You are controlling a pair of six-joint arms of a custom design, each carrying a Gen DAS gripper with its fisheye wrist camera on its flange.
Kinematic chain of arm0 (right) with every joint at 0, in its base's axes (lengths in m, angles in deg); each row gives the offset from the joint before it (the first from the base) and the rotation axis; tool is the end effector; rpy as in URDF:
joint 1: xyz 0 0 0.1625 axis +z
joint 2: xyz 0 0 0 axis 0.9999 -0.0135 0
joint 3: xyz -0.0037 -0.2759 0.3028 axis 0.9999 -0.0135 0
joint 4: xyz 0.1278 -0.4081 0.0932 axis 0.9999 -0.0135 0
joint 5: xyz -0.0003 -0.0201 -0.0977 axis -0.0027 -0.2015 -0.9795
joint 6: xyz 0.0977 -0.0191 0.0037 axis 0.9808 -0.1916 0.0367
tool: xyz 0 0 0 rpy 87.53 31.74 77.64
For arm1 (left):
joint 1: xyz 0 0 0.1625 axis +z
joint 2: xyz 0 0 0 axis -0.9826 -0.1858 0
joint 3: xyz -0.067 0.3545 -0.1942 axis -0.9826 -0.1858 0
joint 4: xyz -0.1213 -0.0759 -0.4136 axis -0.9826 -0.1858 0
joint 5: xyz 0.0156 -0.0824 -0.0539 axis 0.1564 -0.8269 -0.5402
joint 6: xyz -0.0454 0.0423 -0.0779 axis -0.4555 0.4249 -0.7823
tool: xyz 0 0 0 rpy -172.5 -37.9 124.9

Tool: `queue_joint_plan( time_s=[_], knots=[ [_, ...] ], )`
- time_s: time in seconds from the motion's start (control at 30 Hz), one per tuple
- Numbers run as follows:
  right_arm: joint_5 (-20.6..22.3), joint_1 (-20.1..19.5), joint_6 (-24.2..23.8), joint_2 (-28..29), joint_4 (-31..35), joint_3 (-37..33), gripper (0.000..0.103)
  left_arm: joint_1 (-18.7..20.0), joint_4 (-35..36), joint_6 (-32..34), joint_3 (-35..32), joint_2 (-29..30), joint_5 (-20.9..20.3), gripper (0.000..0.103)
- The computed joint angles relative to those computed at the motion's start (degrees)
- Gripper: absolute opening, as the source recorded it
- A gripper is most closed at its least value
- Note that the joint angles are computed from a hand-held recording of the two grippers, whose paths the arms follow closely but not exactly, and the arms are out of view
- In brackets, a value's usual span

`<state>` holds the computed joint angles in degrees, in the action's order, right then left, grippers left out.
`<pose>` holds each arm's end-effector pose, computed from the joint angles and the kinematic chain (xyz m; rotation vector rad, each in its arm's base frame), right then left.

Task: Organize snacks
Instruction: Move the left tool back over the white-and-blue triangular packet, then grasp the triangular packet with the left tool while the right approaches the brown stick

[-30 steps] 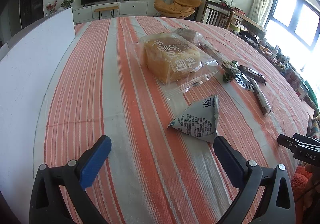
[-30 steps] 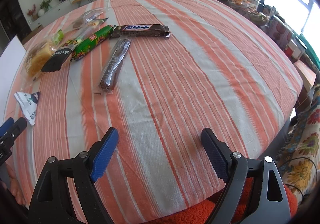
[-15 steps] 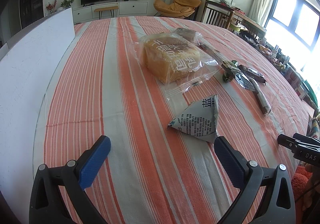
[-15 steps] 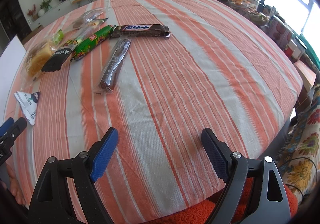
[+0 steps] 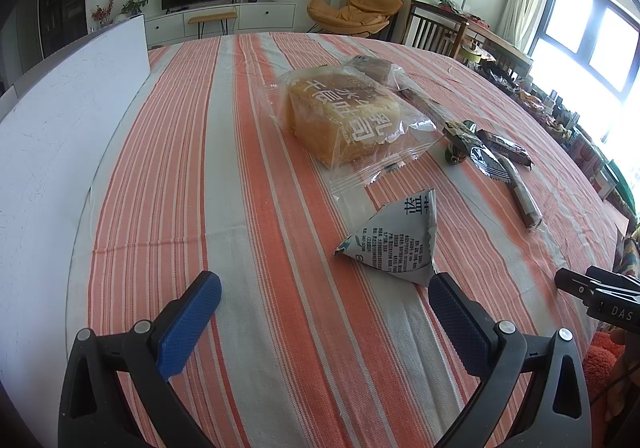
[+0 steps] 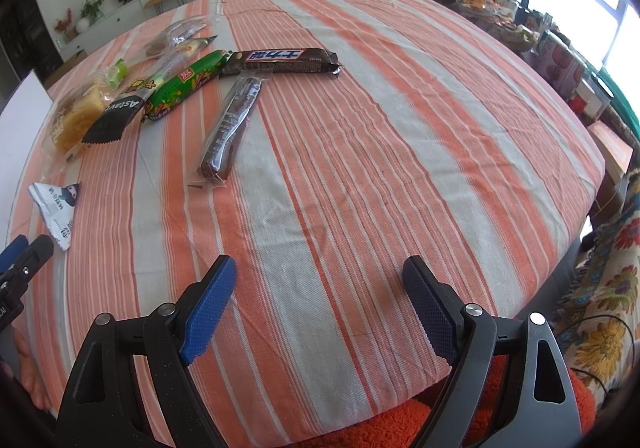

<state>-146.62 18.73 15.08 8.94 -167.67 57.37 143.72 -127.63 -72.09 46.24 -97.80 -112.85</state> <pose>0.2703 -0.6346 0.0595 0.2703 -2.3159 0.5790 -0.0560 -0.5902 0.2418 0.1956 2.3627 -0.8916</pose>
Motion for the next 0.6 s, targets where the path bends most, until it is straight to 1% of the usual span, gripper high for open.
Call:
queue_joint_plan(
  time_s=[0.13, 0.27, 0.33, 0.53, 0.6],
  knots=[
    [0.01, 0.01, -0.01, -0.01, -0.02, 0.02, 0.087, 0.31, -0.58, 0.12, 0.22, -0.40, -1.08, 0.102],
    [-0.03, 0.03, 0.06, 0.02, -0.03, 0.02, 0.087, 1.59, -3.43, -0.19, 1.31, -2.01, -5.64, 0.102],
    [-0.04, 0.02, 0.04, 0.02, -0.04, 0.02, 0.088, 2.01, -4.21, -0.50, 1.73, -2.61, -7.10, 0.102],
    [-0.03, 0.02, -0.01, 0.08, -0.15, 0.01, 0.088, 2.51, -3.83, -0.50, 1.90, -3.36, -9.51, 0.102],
    [-0.03, 0.02, 0.01, 0.11, -0.15, -0.01, 0.088, 2.33, -3.23, -0.43, 1.80, -3.37, -9.21, 0.102]
  ],
)
